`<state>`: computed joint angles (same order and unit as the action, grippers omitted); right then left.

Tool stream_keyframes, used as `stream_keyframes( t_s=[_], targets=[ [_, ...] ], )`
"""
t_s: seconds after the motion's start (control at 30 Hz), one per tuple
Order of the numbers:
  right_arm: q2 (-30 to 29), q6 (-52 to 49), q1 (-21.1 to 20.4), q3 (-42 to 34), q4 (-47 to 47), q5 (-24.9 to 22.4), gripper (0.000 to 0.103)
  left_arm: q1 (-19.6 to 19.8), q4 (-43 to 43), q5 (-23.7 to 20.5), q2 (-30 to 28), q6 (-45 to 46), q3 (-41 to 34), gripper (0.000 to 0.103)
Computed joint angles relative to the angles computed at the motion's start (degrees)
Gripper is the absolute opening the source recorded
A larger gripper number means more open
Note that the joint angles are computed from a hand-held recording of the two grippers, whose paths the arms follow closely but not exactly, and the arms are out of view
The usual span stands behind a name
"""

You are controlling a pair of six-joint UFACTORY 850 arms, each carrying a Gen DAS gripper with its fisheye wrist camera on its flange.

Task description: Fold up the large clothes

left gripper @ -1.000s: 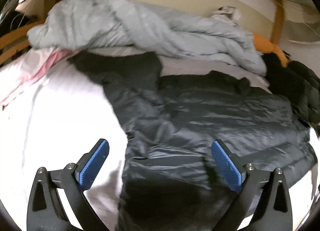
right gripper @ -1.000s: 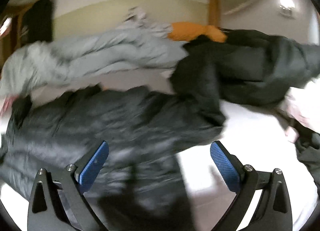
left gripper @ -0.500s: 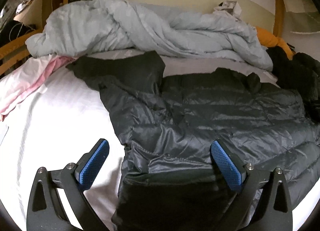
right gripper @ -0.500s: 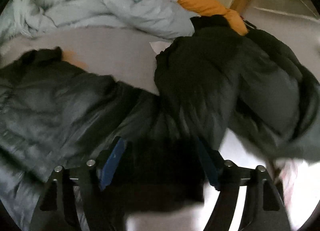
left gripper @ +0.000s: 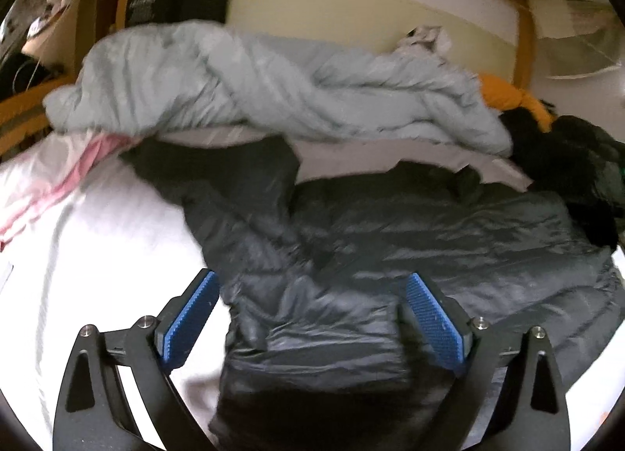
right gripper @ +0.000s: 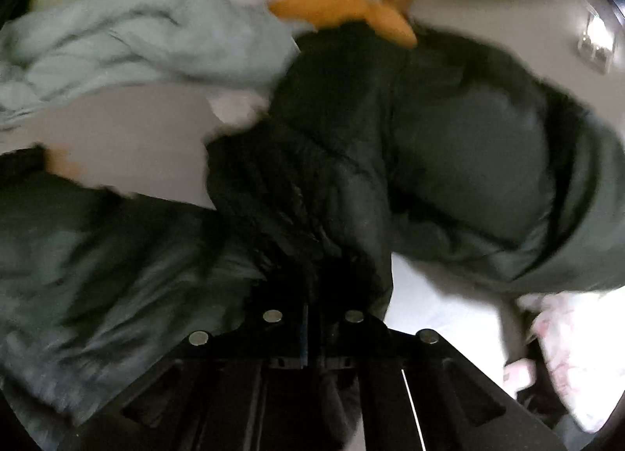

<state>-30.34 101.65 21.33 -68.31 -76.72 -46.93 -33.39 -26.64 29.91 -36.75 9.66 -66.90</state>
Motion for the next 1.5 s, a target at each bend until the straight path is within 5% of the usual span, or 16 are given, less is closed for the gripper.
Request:
stream_keyframes(
  t_s=[0.33,0.63,0.73,0.8,0.87,0.93,1.37,1.5],
  targets=[
    [15.4,2.6,11.9,9.1,-6.8,4.7,0.004,-1.5,6.0,4.2,3.4,-2.8,3.7,0.096],
    [13.9,0.9,16.9,14.9,11.2,1.6,0.010,-1.8,11.3,4.9,4.9,-8.3,5.4,0.096],
    [11.4,0.2,17.6,14.2,14.3,0.0,0.028,-2.2,11.6,5.4,5.1,-8.1,5.7,0.096],
    [12.2,3.4,18.6,15.1,11.9,0.3,0.061,-2.5,10.6,5.6,4.9,-7.2,5.6,0.096],
    [12.8,7.2,20.0,14.9,7.1,-0.3,0.073,-2.6,9.8,5.5,4.4,-7.2,5.1,0.096],
    [11.7,7.6,20.7,12.6,3.6,-1.7,0.073,-2.4,10.3,4.7,3.8,-8.6,4.4,0.096],
    [-6.8,-8.4,7.6,-10.3,18.4,2.4,0.079,0.1,15.3,-1.0,1.8,-16.3,1.6,0.096],
    [-8.0,-9.9,4.3,-11.9,21.2,9.3,0.079,0.2,15.9,-1.7,1.5,-16.8,1.3,0.096]
  ],
)
